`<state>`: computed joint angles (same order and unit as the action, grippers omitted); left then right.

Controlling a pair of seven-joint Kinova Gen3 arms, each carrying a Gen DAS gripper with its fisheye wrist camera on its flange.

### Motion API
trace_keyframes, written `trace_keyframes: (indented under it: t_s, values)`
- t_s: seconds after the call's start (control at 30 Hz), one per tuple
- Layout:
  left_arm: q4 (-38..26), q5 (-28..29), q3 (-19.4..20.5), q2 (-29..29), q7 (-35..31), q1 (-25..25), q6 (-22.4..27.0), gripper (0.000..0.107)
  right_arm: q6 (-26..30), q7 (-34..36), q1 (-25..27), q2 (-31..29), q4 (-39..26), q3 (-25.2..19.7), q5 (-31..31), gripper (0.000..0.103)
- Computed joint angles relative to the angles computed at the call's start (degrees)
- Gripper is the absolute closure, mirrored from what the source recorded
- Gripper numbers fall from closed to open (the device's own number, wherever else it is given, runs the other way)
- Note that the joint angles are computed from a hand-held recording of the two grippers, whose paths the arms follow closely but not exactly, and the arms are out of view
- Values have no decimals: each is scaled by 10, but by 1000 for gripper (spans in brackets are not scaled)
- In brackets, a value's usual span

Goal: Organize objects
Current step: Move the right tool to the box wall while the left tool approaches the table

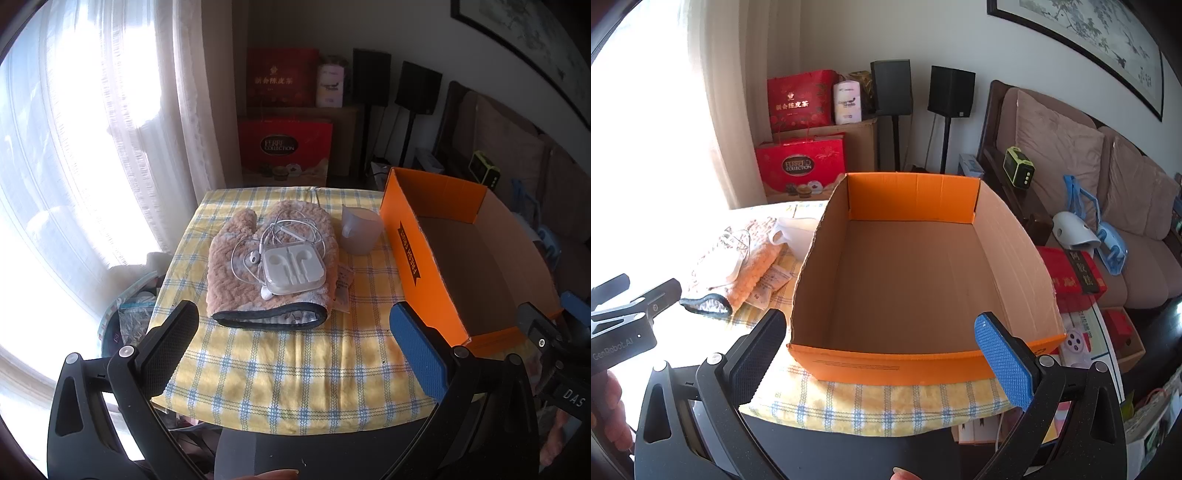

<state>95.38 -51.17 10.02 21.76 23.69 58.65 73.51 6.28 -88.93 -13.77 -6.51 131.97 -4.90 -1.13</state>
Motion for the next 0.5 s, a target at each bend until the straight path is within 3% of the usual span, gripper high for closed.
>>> trace_keyframes:
  t_s: [0.5]
  values:
    - [3,-2,1,-1,-4,2,-3,4,-11,13,-18,1,5,23,-14,0]
